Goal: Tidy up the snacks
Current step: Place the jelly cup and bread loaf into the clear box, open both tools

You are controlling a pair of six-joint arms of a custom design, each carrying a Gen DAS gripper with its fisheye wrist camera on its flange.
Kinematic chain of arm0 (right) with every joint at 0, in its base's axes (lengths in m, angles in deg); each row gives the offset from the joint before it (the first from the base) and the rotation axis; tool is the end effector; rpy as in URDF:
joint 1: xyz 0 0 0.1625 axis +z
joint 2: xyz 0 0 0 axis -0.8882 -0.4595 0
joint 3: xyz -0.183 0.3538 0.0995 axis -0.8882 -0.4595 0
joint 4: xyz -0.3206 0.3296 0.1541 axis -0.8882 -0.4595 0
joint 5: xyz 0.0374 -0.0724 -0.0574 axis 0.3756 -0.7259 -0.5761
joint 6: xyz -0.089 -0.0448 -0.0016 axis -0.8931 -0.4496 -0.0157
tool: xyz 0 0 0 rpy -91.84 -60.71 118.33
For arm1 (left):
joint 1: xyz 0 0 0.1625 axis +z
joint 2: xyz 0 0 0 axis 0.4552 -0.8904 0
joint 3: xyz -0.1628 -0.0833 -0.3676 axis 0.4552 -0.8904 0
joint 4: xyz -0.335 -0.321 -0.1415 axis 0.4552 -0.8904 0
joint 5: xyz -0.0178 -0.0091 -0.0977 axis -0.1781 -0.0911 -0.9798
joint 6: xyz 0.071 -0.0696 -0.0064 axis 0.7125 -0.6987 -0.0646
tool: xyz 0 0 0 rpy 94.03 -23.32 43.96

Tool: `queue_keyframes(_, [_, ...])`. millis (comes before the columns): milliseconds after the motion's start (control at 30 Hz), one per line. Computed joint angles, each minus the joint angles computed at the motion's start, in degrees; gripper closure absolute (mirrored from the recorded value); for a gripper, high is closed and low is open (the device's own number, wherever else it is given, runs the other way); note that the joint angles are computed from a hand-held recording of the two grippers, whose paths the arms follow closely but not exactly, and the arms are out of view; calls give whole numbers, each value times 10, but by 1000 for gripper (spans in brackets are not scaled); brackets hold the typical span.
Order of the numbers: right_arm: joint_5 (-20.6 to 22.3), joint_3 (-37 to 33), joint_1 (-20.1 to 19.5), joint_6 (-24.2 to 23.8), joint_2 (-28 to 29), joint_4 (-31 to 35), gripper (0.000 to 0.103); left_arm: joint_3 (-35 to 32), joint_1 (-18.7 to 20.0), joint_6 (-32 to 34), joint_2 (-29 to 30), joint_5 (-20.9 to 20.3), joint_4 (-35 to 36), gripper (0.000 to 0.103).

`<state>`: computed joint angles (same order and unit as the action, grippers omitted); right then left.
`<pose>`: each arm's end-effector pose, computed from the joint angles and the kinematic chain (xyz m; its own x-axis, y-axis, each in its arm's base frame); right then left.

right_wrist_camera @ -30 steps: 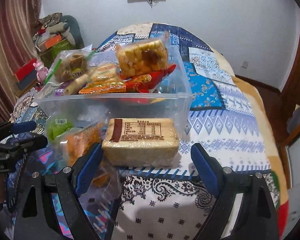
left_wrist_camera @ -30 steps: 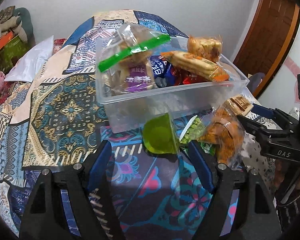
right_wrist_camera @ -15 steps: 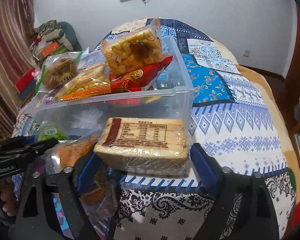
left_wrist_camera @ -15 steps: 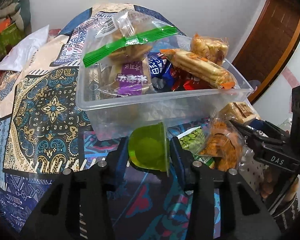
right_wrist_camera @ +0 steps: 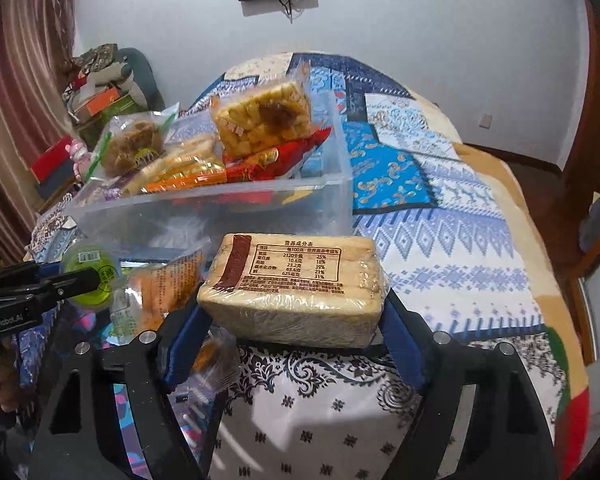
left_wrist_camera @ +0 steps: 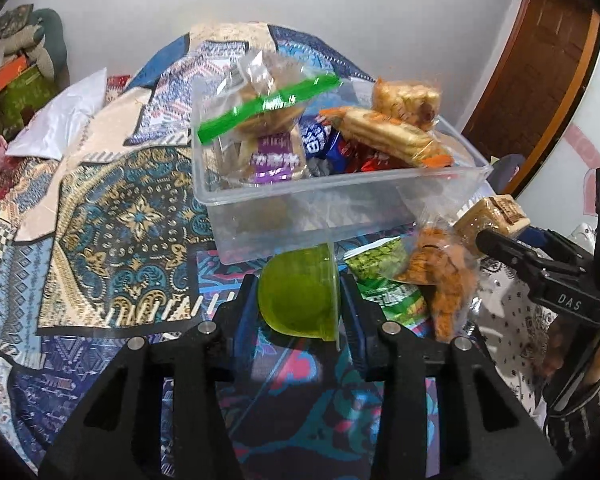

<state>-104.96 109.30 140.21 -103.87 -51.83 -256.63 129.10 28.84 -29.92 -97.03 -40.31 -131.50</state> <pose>-0.0376 -0.6791 0.2736 -0.7799 -0.0531 0.6236 -0.4783 0.6933 -0.5391 -0.2774 -0.7391 -0.0110 -0.7715 0.3873 -0.5049 0.5840 0.7460 -0.3202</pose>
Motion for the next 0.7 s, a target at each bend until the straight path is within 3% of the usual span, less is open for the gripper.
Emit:
queue_keyframes(333, [37,10,15,-8,-23,-29,25,15,-22,18,-29,-11,-50,63])
queue_keyframes(700, [37,-54,38,-7,26,-23,25,-74,-23,31,27,-19,-37,63])
